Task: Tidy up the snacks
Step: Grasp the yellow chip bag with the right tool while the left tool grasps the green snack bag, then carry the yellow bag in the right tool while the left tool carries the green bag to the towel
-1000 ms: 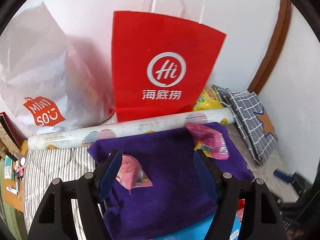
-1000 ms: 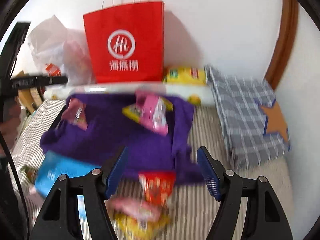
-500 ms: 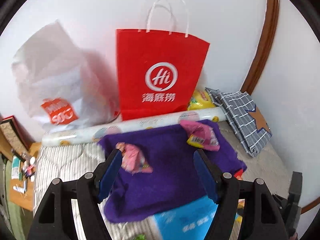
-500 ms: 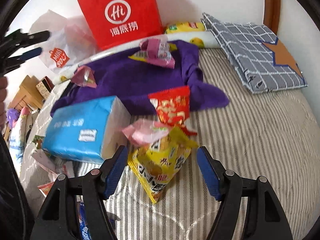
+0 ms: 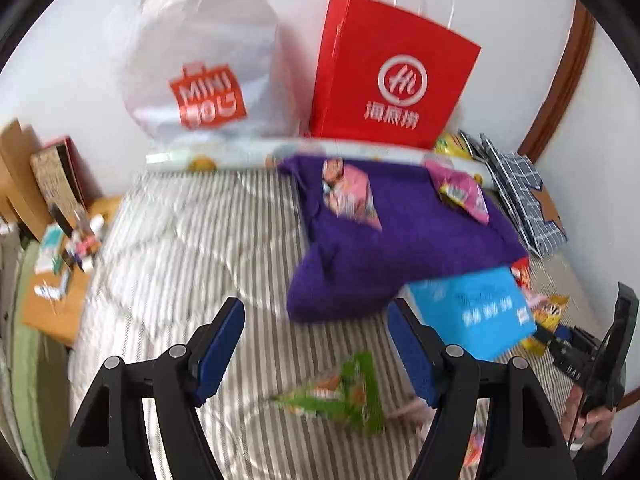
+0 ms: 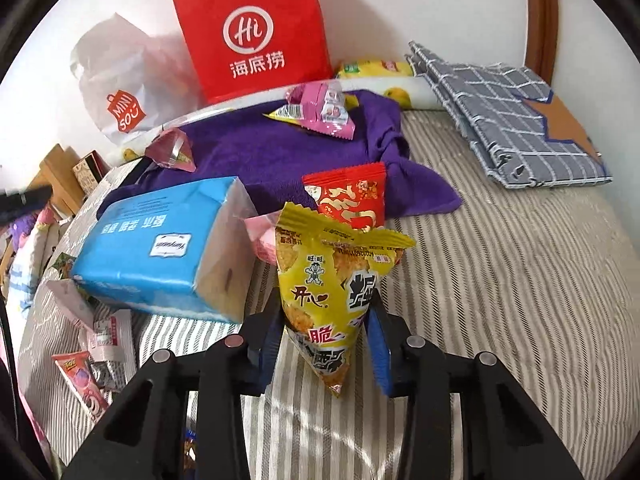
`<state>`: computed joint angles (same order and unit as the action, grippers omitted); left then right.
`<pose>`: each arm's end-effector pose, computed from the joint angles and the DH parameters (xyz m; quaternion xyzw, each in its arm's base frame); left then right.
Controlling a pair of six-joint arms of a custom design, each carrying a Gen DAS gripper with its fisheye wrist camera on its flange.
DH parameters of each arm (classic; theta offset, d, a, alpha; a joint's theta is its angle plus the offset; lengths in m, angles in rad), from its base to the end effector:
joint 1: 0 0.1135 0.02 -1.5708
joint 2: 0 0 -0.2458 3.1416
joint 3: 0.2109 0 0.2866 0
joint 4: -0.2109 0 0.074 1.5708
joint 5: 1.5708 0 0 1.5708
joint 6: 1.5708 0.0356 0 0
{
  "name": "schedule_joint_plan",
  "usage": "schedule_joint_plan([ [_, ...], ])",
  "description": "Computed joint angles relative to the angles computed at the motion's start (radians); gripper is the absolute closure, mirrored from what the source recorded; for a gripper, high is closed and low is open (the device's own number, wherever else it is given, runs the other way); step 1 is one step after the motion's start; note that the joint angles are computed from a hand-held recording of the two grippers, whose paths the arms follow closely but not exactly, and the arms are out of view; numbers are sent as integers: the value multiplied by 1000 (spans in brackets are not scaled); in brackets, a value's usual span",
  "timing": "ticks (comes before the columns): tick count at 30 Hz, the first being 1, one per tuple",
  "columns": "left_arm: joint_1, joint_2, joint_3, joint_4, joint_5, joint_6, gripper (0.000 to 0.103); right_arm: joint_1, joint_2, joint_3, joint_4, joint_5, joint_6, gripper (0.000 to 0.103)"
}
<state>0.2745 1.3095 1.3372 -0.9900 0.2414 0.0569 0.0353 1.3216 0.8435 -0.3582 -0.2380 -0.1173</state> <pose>0.2882 0.0723 0.3296 -0.0670 0.9454 -0.0643 0.3123 0.3081 0.0193 0.1954 -0.1131 0.9208 0.0961 0.3608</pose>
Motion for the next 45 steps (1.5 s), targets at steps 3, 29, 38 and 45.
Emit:
schedule_joint_plan([
  [3,-1,-16,-65,3,24,24,30,-10,-52,-33,-9,2,7,64],
  [29,-34,-285,-437,194,-24,-44,57,-28,-209,-231,100,24,13,64],
  [38,12,-269,-447,206,40,-108,56,-54,-162,-211,114,-24,10,64],
  [45,-17,-291,-448,196,-3,-80,60,-112,-157,-204,101,-136,12,66],
])
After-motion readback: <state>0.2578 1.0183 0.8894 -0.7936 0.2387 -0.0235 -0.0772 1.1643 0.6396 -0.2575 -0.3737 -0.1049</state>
